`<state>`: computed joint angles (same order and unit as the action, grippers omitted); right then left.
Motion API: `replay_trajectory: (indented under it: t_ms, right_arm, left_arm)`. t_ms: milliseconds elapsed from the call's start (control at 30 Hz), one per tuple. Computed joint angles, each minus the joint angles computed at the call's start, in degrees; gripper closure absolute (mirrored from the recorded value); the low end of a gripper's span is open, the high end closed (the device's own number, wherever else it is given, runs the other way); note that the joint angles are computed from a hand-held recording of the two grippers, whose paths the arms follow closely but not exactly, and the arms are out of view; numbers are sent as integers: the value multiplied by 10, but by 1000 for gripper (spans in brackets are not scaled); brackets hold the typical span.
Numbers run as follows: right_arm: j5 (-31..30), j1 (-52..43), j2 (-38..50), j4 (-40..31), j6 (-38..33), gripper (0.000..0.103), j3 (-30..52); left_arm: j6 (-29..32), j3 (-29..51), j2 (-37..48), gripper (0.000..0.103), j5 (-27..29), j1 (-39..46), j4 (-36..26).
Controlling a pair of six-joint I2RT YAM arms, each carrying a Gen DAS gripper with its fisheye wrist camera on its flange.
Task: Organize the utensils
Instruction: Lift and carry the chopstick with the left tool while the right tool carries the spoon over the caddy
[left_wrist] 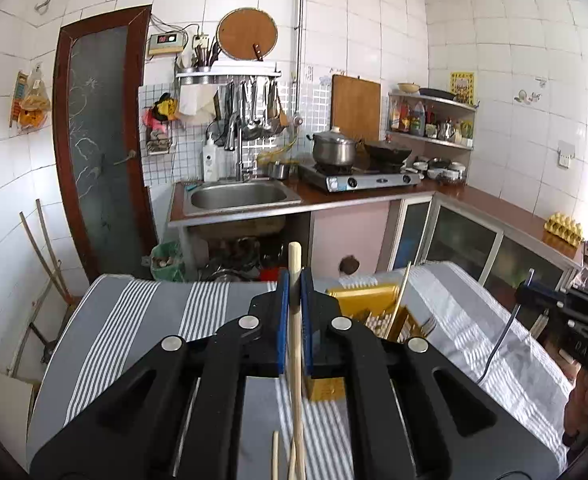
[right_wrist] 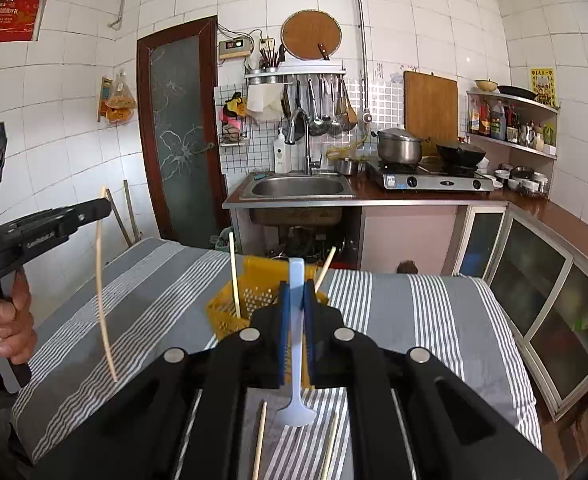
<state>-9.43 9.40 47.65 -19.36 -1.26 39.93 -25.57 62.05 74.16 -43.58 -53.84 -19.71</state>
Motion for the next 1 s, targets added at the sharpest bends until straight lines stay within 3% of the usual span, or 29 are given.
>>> replay_trajectory:
  t_ms: [367,533,800,1000]
  right_arm:
    - [-16,-6,118,17,1,96,112]
    - [-52,-18,159,42,23,96,149]
    - [-33,2,223,105,45,96,173]
    - [0,14,265,152,47,96,161]
  left_arm:
    - [73,121,101,99,25,47,62]
    - [112,153,145,99,19,61,114]
    - [116,201,222,99,66,89,163]
    - [91,216,267,99,88,103,164]
